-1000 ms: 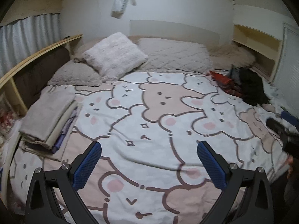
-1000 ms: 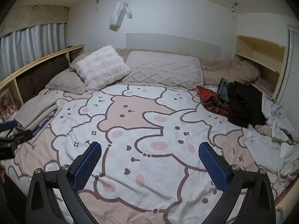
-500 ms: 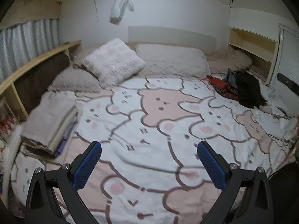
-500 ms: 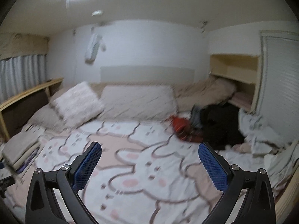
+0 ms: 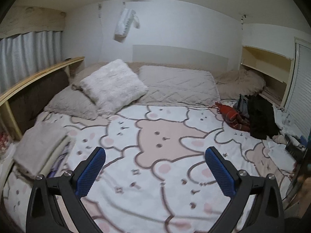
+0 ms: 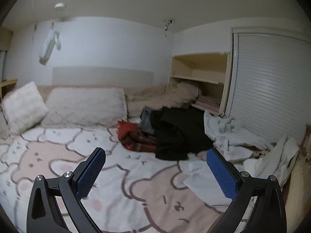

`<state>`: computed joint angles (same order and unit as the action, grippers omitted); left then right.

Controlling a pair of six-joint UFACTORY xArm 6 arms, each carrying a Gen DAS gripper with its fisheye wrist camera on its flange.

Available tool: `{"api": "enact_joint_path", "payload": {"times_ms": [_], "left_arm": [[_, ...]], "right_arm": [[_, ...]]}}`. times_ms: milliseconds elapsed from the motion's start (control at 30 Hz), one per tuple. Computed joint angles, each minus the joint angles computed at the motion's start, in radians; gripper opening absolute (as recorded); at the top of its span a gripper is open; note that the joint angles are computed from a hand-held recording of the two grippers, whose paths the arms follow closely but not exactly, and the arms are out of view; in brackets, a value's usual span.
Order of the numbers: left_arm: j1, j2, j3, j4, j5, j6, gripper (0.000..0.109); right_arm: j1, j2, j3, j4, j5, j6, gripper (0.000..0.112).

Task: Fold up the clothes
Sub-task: 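Reach the right tool to the clothes pile and grasp the black pants' grey cuff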

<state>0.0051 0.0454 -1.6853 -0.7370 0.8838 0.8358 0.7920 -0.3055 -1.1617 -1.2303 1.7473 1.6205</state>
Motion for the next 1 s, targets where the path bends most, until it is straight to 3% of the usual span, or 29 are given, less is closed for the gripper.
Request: {"api": "enact_joint_path", "payload": {"times_ms": [167,333,467,533,600,633,700,867,1000], "left_arm": [[-0.111,0.085,-0.052,0.028,-0.005,-0.059,0.103],[-0.184,0.187,-0.112,0.102,0.015,-0.116,0.103],[-0.216,0.272,-0.167,0.139,0.019,-0.153,0.103],[-0.227,0.315,-0.193,0.144,-0.001,-0.175,0.103],[-0.237,0.341,-0.200,0.147,-0.039,-0.180,0.103],[-0.242,0.359,-0.211,0.148,-0.056,-0.178,0.103],[-0.249,0.391,-0.238,0.164,-0.065,-0.186,0.103],[-0.262,0.484,-0.345,0.245,-0.025,-0.256,0.103],[-0.267,0.530,-0.397,0.296,-0.013,-0.319,0.103]], "right_arm": [[-0.167,-0.043,0.079,0.149,-0.147,-0.022,0.103],[-0.419,-0.014,0.131,0.232,-0.468,-0.079,0.103],[-0.565,0.121,0.065,0.266,-0.659,-0.149,0.103],[-0.673,0.188,0.041,0.298,-0.836,-0.182,0.103],[-0.755,0.239,0.015,0.342,-0.981,-0.217,0.097],[-0.805,0.272,-0.007,0.370,-1.064,-0.226,0.086],[-0.862,0.321,-0.049,0.383,-1.140,-0.205,0.077],[-0.935,0.459,-0.238,0.253,-1.093,-0.148,0.077],[-0.957,0.644,-0.484,0.240,-0.951,-0.254,0.077]]}}
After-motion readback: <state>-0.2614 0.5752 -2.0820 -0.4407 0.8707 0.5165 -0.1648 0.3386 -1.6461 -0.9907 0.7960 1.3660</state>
